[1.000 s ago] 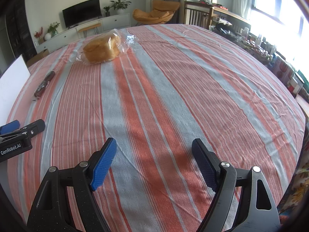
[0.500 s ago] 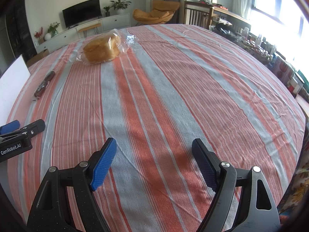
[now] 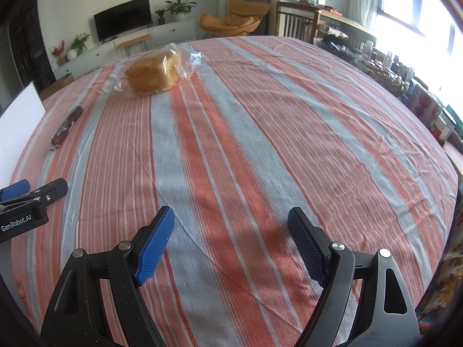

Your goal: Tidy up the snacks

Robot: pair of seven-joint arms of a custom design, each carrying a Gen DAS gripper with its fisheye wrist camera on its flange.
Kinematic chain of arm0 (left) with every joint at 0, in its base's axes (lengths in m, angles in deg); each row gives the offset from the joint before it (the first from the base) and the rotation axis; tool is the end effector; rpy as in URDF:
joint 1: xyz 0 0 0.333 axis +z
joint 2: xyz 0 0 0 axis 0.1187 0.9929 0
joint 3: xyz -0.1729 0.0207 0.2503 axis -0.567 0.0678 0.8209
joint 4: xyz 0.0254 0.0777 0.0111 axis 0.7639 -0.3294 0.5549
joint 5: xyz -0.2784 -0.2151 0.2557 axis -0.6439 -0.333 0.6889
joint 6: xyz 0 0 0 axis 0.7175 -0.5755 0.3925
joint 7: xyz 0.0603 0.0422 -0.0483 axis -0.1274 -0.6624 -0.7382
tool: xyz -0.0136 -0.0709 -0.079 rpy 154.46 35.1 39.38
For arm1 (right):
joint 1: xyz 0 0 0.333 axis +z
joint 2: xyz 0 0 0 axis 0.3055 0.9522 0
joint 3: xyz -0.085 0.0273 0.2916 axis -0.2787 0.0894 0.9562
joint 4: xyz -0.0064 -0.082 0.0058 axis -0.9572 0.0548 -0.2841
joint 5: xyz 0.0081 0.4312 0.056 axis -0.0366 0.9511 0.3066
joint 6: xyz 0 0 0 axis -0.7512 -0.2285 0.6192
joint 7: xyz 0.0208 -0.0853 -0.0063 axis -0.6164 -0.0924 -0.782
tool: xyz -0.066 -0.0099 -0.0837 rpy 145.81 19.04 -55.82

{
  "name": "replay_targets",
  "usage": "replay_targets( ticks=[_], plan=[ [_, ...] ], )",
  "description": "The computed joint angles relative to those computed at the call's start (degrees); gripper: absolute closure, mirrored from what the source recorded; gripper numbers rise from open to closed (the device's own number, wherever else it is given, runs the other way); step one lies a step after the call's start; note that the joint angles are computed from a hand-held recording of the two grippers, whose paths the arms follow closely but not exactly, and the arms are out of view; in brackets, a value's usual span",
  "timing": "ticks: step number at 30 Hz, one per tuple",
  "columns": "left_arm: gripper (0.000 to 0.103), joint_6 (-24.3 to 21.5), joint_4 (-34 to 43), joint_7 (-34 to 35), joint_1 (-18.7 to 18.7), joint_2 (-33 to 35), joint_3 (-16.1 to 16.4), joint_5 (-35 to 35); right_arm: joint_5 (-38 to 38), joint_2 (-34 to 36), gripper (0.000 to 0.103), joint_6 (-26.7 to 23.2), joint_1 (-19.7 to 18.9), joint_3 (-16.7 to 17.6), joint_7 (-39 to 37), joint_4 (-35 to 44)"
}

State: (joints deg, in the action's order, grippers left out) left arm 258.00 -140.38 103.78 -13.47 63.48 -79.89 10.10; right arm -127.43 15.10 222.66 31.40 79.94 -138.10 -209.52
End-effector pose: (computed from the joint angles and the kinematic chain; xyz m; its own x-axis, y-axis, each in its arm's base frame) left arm 0.6163 -0.2587 0.2266 -0.4319 -0.9019 0.0030 -0.7332 0.3491 -0.5836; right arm 0.4712 0.1714 0.2637 -0.4989 -0.8667 0.0065 -0.6780 0.3856 -0.6259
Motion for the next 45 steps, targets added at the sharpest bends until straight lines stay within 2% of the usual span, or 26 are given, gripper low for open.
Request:
replay_targets(
  ticks=[3, 5, 6, 8, 9, 10, 12, 14, 17, 21, 23, 24, 25, 26, 27, 28, 32, 38, 41, 42, 43, 44, 45],
  plan=[
    [0.000, 0.3, -0.9, 0.4, 0.7, -0.5, -0.6, -0.1, 0.0, 0.0, 0.020, 0.1, 0.0, 0.0, 0.0, 0.0],
    [0.000, -2.3, -0.6, 2.9, 3.7, -0.8, -3.4, 0.1, -0.2, 0.0, 0.019, 0.2, 0.0, -0.1, 0.1, 0.0],
    [0.000, -6.6, 0.0, 5.1, 5.7, -1.5, -5.1, 0.5, -0.4, 0.1, 0.019, 0.4, -0.1, -0.1, 0.2, 0.0],
    [0.000, -19.1, 4.6, 6.5, 6.5, -1.5, -5.3, 1.4, -0.5, 0.3, 0.019, 0.5, -0.1, -0.1, 0.2, 0.1],
    [0.000, -23.7, 7.1, 7.4, 8.0, -1.0, -6.5, 0.1, -0.5, 0.3, 0.018, 0.5, -0.1, -0.2, 0.2, 0.1],
    [0.000, -26.2, 9.2, 8.5, 9.8, -0.6, -7.9, -2.4, -0.5, 0.3, 0.018, 0.5, -0.1, -0.2, 0.2, 0.1],
    [0.000, -26.9, 12.9, 10.1, 12.5, 0.4, -10.0, -7.4, -0.4, 0.7, 0.017, 0.6, -0.1, -0.2, -0.2, 0.4],
    [0.000, -29.7, 19.4, 8.5, 12.4, 3.3, -9.7, -9.0, -0.5, 0.9, 0.016, 0.9, 0.0, -0.3, -0.1, 0.6],
    [0.001, -36.5, 32.2, 3.8, 9.5, 10.8, -7.3, -6.2, -0.6, 1.0, 0.016, 0.9, 0.1, -0.3, 0.0, 0.7],
    [0.030, -41.8, 44.0, -0.8, 4.8, 19.0, -3.6, 1.6, -0.5, 0.9, 0.016, 0.9, 0.1, -0.4, 0.0, 0.6],
    [0.042, -41.9, 45.9, -2.1, 3.3, 20.9, -2.6, 4.5, -0.5, 1.0, 0.016, 0.9, 0.2, -0.4, 0.0, 0.7],
    [0.051, -41.4, 45.8, -2.6, 3.1, 21.2, -2.4, 5.6, -0.5, 0.9, 0.016, 0.9, 0.2, -0.4, -0.1, 0.6],
    [0.066, -38.4, 43.7, -2.8, 2.9, 20.3, -2.1, 6.7, -0.5, 0.9, 0.015, 0.9, 0.2, -0.4, -0.1, 0.6],
    [0.075, -36.8, 42.1, -3.1, 2.9, 19.6, -1.9, 7.4, -0.5, 0.9, 0.015, 0.9, 0.2, -0.4, -0.1, 0.6],
    [0.083, -35.0, 39.7, -3.0, 3.4, 18.3, -2.2, 7.5, -0.5, 0.9, 0.015, 0.8, 0.2, -0.4, -0.1, 0.6],
    [0.085, -33.8, 37.7, -2.1, 4.5, 17.2, -3.0, 6.9, -0.5, 0.9, 0.015, 0.9, 0.2, -0.4, -0.1, 0.6],
    [0.085, -29.3, 26.5, 1.3, 9.0, 10.5, -6.3, 2.3, -0.5, 0.9, 0.015, 0.9, 0.2, -0.4, -0.1, 0.6],
    [0.085, -21.3, 5.2, 12.9, 15.7, -2.7, -11.6, -7.4, -0.5, 0.9, 0.015, 0.9, 0.2, -0.4, 0.0, 0.6],
    [0.084, -17.6, -0.6, 15.0, 15.1, -5.5, -11.3, -9.9, -0.5, 0.9, 0.015, 0.9, 0.2, -0.3, 0.0, 0.6],
    [0.080, -16.1, -1.5, 14.9, 14.4, -5.6, -10.7, -9.9, -0.5, 0.9, 0.015, 0.9, 0.2, -0.4, 0.0, 0.5],
    [0.072, -13.4, -2.5, 16.5, 14.9, -5.7, -11.6, -11.2, -0.6, 0.9, 0.015, 0.9, 0.2, -0.3, 0.0, 0.6],
    [0.065, -12.2, -2.8, 15.8, 13.9, -5.7, -10.6, -10.6, -0.6, 0.9, 0.015, 0.9, 0.2, -0.4, 0.0, 0.5],
    [0.045, -11.3, -2.9, 16.1, 13.9, -5.5, -10.8, -10.9, -0.6, 0.9, 0.015, 0.9, 0.2, -0.4, 0.0, 0.5]
  ],
)
